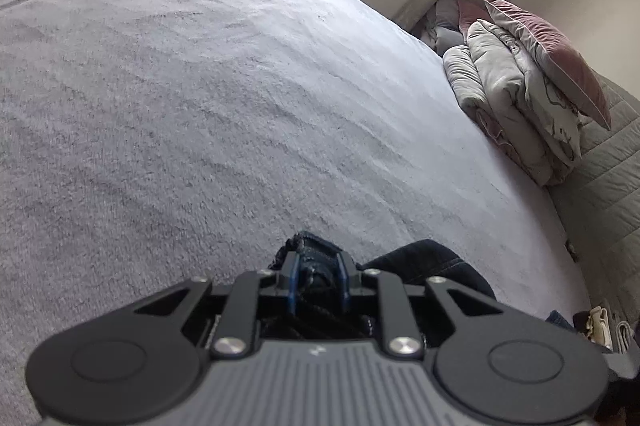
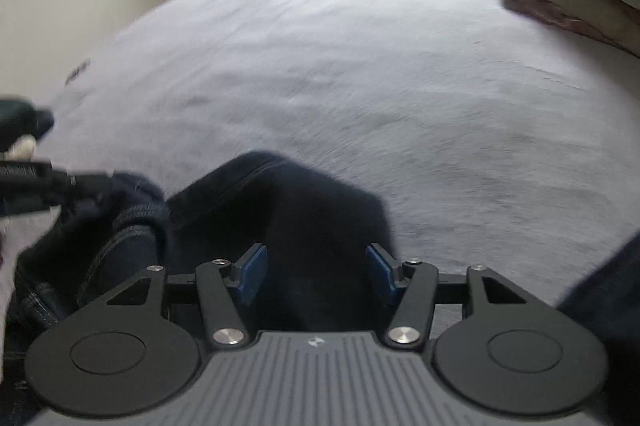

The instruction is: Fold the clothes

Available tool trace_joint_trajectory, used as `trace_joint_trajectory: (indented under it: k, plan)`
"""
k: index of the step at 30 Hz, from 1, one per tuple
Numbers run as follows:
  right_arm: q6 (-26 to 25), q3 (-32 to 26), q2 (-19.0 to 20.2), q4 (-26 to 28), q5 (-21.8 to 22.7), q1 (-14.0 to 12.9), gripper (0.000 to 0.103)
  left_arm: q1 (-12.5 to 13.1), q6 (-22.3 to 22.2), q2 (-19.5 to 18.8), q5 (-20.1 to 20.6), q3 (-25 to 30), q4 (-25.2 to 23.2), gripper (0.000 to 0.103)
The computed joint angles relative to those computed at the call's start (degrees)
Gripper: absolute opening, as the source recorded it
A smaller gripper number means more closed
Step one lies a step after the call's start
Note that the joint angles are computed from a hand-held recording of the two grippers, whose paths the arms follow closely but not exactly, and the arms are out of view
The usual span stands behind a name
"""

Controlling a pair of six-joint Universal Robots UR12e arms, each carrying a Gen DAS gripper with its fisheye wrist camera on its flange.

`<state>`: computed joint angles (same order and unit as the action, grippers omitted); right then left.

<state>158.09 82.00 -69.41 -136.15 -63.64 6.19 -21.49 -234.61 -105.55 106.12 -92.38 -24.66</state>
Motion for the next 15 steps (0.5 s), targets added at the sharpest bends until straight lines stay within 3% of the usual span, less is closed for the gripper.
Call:
trace_joint_trajectory:
  k: [5,6,8,12,15]
  plan:
    - [-1.7,-1.4,1.0,1.3,-6.2,2.3,0.057,0.0,0.6,0.1,0.3,0.0,0.2,0.018]
    - [-2.0,-1.7,1.2,1.6,-7.1,2.5,0.047,0.0,0.7,0.1,0.7,-0.1,0.4,0.017]
    - [-2.2,-1.9,1.5,1.4,-8.4,2.9,0.037,-0.2,0.9,0.1,1.8,0.0,0.6,0.016]
    - [0.3,-0.7,0.8,-0.8,-6.4,2.2,0.013,-1.0,1.9,0.0,5.5,0.4,1.6,0.013]
    - [4.4,0.8,-0.1,-5.3,-6.1,1.5,0.01,-1.4,2.5,0.1,8.2,0.4,2.5,0.012]
